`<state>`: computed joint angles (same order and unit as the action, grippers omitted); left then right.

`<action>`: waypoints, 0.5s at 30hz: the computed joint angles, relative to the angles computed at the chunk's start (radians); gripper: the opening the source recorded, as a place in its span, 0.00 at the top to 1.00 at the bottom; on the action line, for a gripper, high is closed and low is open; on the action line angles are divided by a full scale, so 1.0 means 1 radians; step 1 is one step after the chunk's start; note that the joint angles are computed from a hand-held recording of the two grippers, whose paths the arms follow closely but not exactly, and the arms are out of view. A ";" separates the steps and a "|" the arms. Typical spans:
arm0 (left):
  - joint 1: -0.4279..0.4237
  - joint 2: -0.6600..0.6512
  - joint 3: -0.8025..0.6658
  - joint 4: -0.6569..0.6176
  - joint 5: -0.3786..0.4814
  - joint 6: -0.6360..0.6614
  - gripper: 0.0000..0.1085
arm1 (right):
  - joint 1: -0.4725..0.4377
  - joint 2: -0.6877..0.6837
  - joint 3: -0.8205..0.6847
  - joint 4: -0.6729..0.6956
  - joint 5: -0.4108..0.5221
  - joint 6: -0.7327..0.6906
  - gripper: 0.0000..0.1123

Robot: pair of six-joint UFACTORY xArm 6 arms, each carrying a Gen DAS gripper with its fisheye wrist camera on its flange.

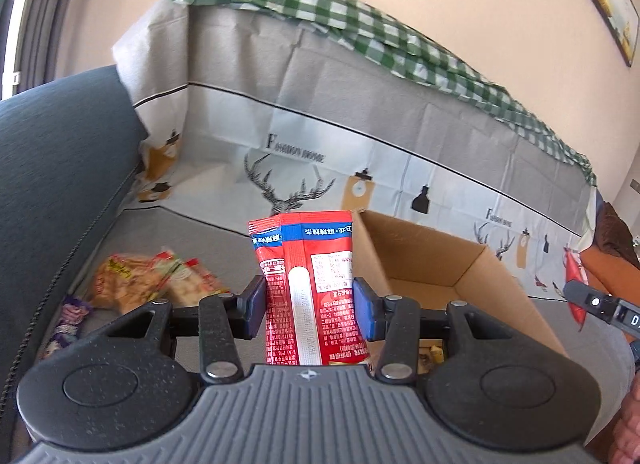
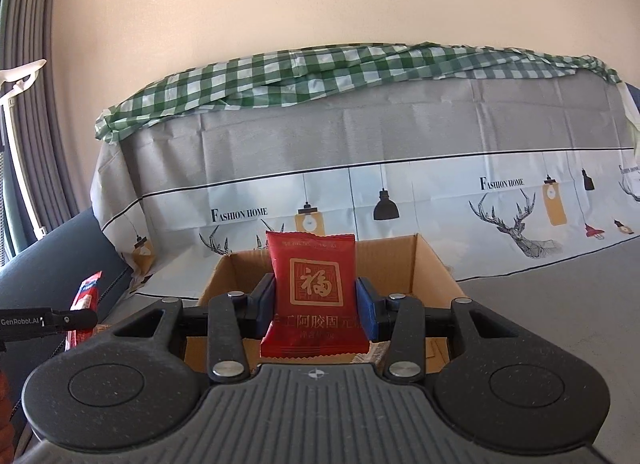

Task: Organize snacks
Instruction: 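Lift both red packs and carry them over the cardboard box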

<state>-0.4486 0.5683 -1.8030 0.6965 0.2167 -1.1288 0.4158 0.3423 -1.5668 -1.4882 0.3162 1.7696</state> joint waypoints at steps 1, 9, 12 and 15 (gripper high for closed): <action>-0.005 0.011 -0.016 0.001 -0.004 0.000 0.54 | 0.000 -0.002 0.002 -0.004 0.002 0.002 0.61; -0.048 0.097 -0.144 0.033 -0.049 0.032 0.54 | -0.003 -0.015 0.018 -0.022 0.021 0.025 0.61; -0.058 0.116 -0.171 0.076 -0.086 0.025 0.54 | -0.006 -0.019 0.023 -0.014 0.035 0.017 0.61; -0.068 0.133 -0.194 0.071 -0.116 0.044 0.54 | -0.009 -0.020 0.026 0.003 0.049 -0.003 0.61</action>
